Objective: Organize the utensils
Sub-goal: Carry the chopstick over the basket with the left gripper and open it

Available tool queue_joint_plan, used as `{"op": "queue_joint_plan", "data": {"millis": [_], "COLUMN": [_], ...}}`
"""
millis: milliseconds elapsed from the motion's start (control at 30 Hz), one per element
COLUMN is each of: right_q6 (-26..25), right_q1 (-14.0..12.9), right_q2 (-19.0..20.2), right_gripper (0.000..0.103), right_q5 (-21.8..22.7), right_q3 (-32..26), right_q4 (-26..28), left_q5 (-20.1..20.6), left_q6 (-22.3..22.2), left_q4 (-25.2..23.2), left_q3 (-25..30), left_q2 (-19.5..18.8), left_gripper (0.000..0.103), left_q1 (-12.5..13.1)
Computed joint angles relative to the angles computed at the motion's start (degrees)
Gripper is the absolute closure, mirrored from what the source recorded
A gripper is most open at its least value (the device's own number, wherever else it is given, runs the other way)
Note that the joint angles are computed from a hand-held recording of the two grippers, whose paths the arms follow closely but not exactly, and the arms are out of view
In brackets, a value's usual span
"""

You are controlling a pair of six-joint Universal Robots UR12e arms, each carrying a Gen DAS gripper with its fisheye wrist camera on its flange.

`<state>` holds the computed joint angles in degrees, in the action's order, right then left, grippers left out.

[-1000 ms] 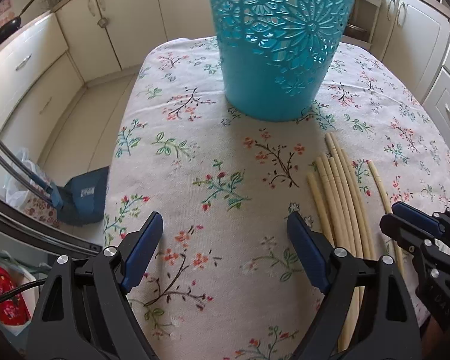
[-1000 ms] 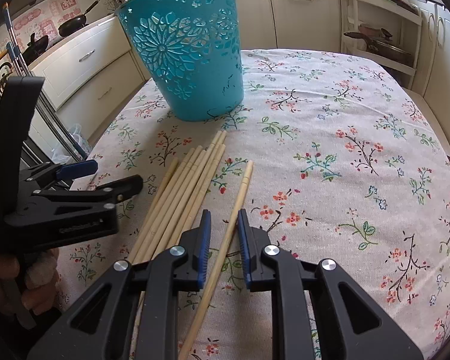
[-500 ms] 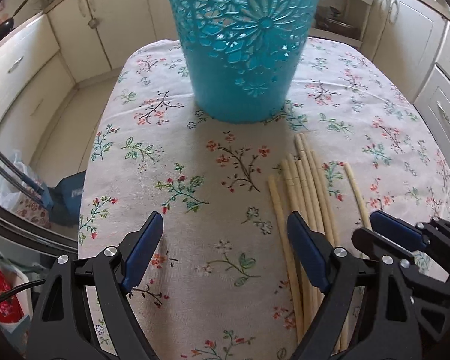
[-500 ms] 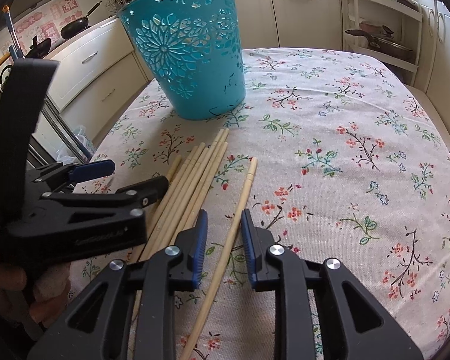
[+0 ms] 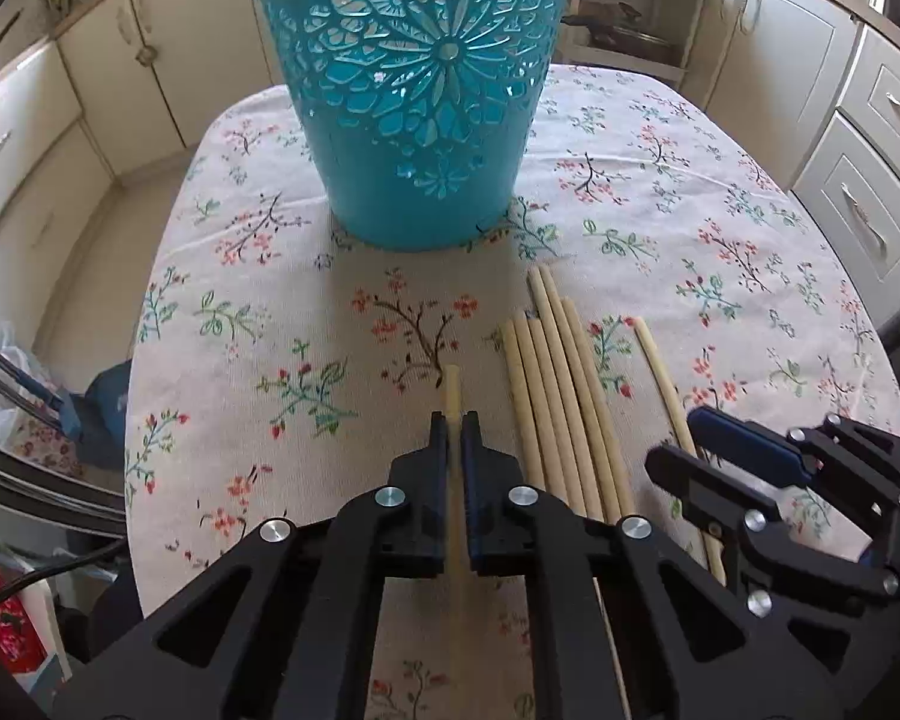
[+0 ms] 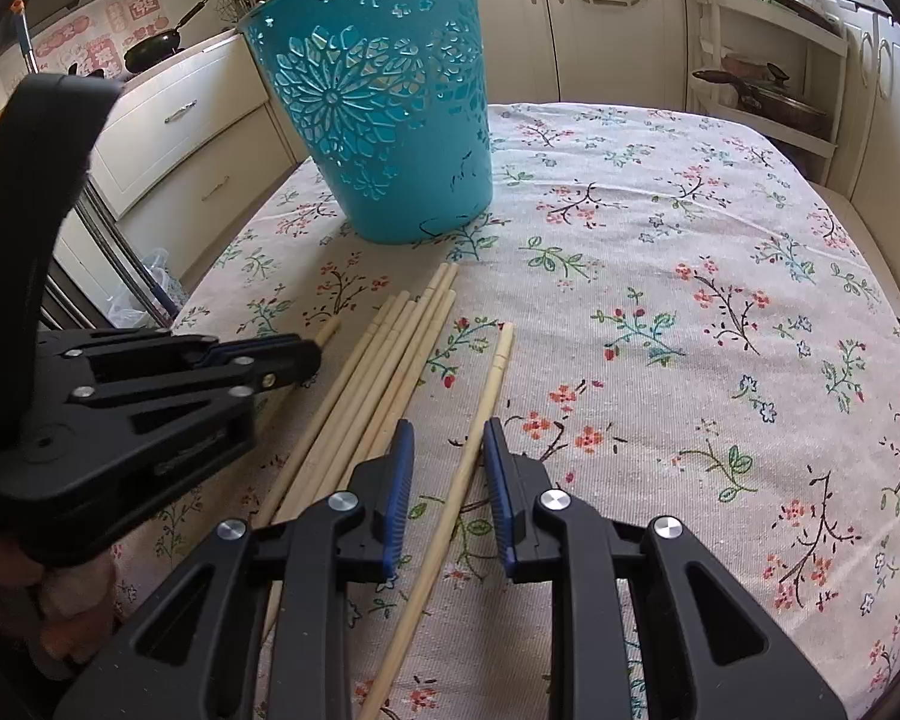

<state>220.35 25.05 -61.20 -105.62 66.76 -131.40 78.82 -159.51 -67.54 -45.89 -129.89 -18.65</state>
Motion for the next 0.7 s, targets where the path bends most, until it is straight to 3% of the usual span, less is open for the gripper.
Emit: {"op": "queue_joint_plan", "data": {"millis": [200,500,700], "right_q6": [0.3,1.3,-0.2], "right_q1": [0.0,0.0,0.3], "right_q2": [0.1,-0.1,0.2], "right_gripper": [0.076,0.075,0.068], "right_q5": [0.2,0.6,-0.2], "right_q3": [-0.1,0.2,-0.3], "right_q4": [-0.2,-0.8,-0.2], "left_q5": [-1.1,-3.9,-5.5], "left_q6": [2.9,4.5,5.0], "left_q4": [-3.9,2.0,6.3], "left_q3": [-0.1,-2.3,-4.5], "left_q2": [1.6,5.4,7.6], "left_gripper": [0.098,0.098,0.098], "left_q1": [0.8,2.1,2.3]}}
